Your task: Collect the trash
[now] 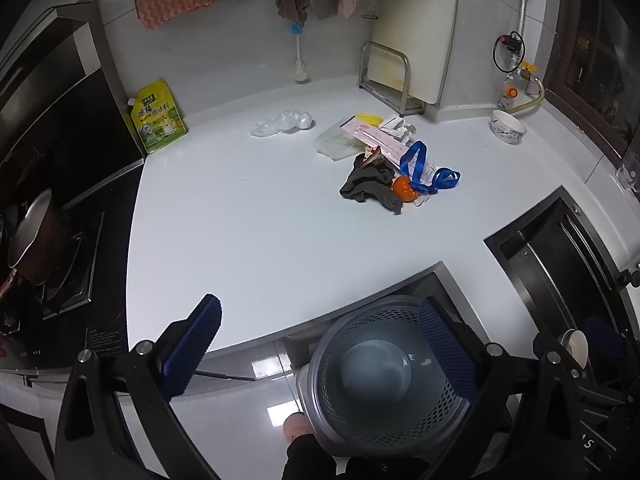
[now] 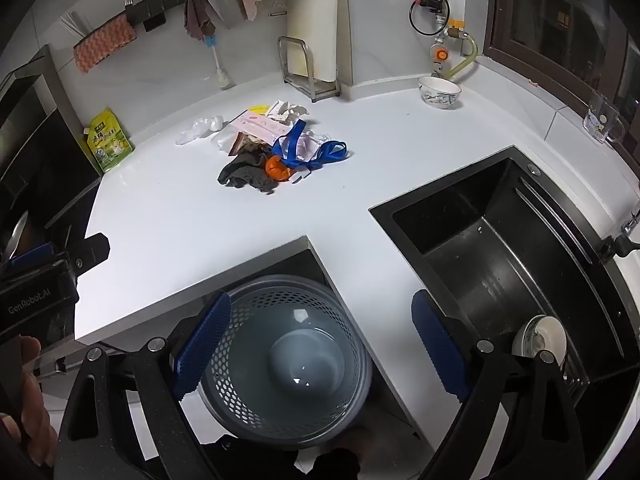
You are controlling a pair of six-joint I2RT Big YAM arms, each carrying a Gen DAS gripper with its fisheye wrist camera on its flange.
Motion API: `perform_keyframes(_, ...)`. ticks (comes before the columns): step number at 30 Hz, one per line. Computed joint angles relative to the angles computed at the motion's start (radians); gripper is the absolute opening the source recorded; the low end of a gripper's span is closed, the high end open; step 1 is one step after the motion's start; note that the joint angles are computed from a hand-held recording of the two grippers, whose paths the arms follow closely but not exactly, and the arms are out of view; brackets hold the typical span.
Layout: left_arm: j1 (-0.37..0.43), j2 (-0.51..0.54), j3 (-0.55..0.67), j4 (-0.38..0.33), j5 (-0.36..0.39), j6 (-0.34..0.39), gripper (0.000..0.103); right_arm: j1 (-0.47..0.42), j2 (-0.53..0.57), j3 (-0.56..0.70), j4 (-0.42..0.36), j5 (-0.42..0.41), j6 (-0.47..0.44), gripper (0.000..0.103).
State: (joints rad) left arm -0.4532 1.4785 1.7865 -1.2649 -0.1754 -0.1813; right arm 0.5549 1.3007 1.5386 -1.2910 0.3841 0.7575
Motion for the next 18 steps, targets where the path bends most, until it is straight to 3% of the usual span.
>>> perform_keyframes(18, 0.018, -0.012, 0.010, -0.011, 0.003, -0.002, 0.097, 0.014, 0.001, 0.012, -0.012, 0.008, 0.006, 0.087)
